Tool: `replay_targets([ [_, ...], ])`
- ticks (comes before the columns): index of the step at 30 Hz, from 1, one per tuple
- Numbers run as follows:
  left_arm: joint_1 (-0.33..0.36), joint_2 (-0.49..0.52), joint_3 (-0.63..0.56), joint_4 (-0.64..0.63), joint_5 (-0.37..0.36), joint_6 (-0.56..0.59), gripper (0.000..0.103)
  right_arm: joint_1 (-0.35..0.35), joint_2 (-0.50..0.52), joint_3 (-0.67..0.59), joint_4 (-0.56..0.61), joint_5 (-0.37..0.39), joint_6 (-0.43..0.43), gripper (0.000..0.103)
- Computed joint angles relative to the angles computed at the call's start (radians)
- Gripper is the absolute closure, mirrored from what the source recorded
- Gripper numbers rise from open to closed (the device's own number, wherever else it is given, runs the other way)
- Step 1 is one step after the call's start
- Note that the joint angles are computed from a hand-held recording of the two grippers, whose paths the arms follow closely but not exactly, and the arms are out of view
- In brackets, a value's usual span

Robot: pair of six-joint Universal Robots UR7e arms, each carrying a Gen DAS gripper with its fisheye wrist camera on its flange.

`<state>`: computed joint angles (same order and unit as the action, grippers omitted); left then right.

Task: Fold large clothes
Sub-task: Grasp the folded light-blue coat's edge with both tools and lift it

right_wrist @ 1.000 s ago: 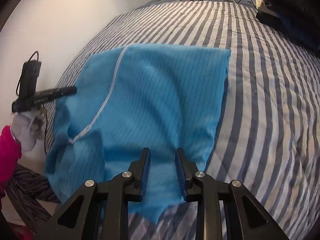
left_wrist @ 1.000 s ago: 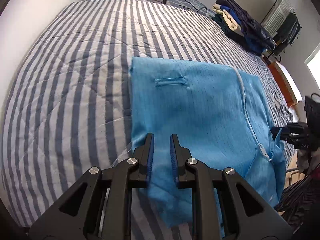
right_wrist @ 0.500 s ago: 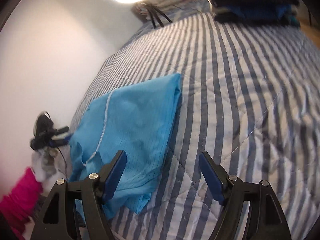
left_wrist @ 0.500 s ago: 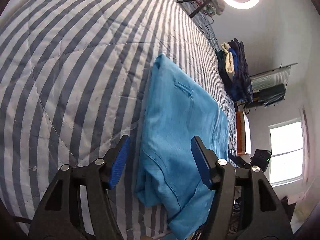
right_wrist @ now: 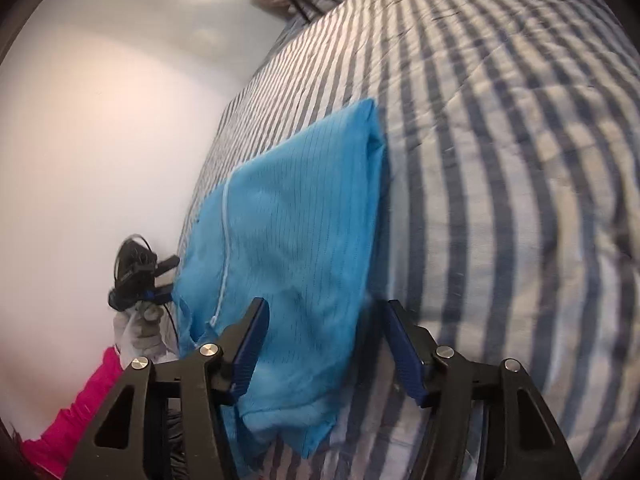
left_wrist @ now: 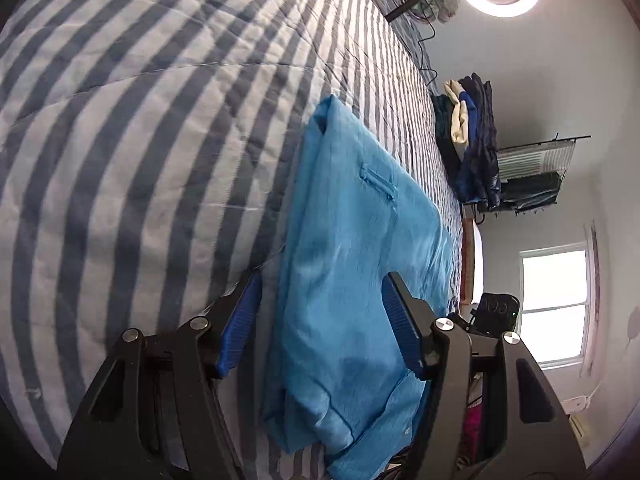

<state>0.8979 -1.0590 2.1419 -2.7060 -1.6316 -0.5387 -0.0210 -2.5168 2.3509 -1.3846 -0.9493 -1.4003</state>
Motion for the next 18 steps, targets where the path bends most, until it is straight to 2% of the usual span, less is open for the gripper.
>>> replay_targets([
  [3, -0.001, 0.032, -0.023, 0.0, -0.023, -0.001, 0.04, 0.081, 0.047, 0.011, -0.065, 0.005, 0.086, 0.041],
  [4, -0.001, 0.042, -0.03, -0.004, -0.026, -0.001, 0.041, 0.125, 0.077, 0.016, -0.123, 0.006, 0.14, 0.042],
  [6, -0.005, 0.06, -0.046, -0.001, -0.025, 0.002, 0.042, 0.159, 0.102, 0.016, -0.151, 0.011, 0.18, 0.045],
  [9, -0.021, 0.097, -0.084, 0.017, -0.007, 0.001, 0.046, 0.288, 0.171, 0.021, -0.303, 0.004, 0.344, 0.05],
  [12, -0.057, 0.123, -0.111, 0.043, 0.038, 0.008, 0.049, 0.375, 0.205, 0.018, -0.397, -0.018, 0.445, 0.051],
  [14, -0.089, 0.134, -0.127, 0.08, 0.096, 0.021, 0.06, 0.436, 0.225, 0.026, -0.483, -0.051, 0.51, 0.055],
  [18, -0.133, 0.144, -0.133, 0.101, 0.178, 0.021, 0.077, 0.51, 0.233, 0.044, -0.592, -0.101, 0.614, 0.073],
])
